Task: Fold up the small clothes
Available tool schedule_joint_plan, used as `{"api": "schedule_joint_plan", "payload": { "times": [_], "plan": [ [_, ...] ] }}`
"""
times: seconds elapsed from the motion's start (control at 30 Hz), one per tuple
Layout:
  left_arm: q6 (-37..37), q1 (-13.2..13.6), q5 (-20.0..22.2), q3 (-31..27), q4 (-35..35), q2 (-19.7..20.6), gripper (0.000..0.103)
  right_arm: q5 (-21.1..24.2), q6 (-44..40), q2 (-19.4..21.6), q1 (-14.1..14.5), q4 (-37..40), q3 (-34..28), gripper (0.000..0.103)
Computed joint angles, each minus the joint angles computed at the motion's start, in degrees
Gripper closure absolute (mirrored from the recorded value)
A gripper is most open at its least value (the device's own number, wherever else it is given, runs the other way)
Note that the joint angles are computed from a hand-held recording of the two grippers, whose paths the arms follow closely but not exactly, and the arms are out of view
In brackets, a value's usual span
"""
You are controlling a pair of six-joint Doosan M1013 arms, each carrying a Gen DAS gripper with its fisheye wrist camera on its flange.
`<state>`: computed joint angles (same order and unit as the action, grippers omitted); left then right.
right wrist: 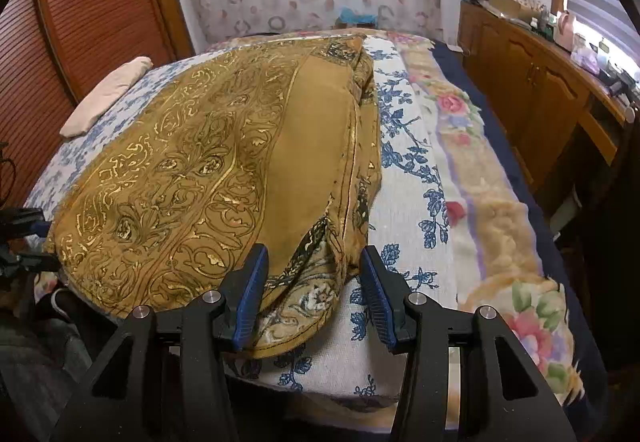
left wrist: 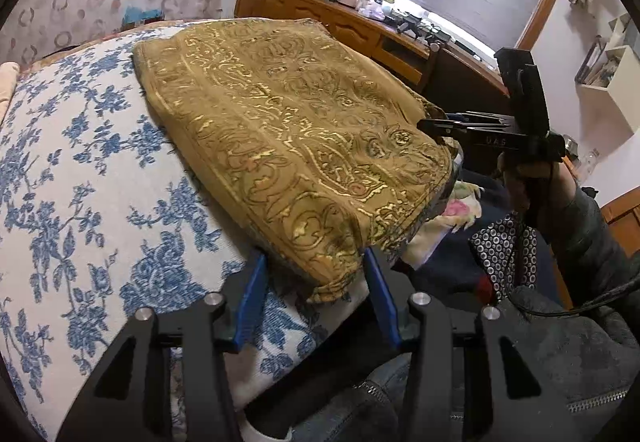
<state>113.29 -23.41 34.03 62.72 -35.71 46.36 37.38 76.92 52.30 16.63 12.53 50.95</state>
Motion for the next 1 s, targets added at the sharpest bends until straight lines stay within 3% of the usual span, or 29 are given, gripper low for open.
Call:
{"api": "schedule_joint_plan", "payload": {
  "times": [0.1, 0.2, 0.37, 0.5, 0.67, 0.83, 1.0],
  "plan": [
    [1.0, -0.2, -1.2, 0.1, -0.5, -0.3, 0.088, -1.6, -0.1, -0.7, 0.2, -1.0, 1.0, 0.054],
    [2.8, 0.0, -2.4, -0.2, -2.5, -0.7, 0.093, -4.2, -0.6, -1.8, 0.5, -1.5, 2.5, 0.049],
    [6.5, 0.5, -3.7, -2.2, -6.5, -0.8, 0.093, -8.4, -7.8, -4.0, 1.0, 4.2, 5.1, 0.041],
    [5.5, 0.4, -4.8, -5.5, -4.6, 0.1, 0.094, -6.1, -16.3, -4.1, 1.5, 11.8, 4.4, 0.039],
    [2.0, 0.5, -2.8, -11.7, -1.5, 3.1, 0.094, -3.7, -21.4, -3.6, 2.1, 16.5, 3.6, 0.039],
    [-3.0, 0.6, -0.4, -18.3, 2.5, 6.5, 0.094, -3.5, -22.7, -3.7, 2.4, 18.1, 3.9, 0.039],
    [-6.0, 1.0, 0.0, -20.7, 3.6, 7.8, 0.094, -2.8, -23.1, -3.8, 2.5, 17.1, 4.3, 0.038]
  ]
}}
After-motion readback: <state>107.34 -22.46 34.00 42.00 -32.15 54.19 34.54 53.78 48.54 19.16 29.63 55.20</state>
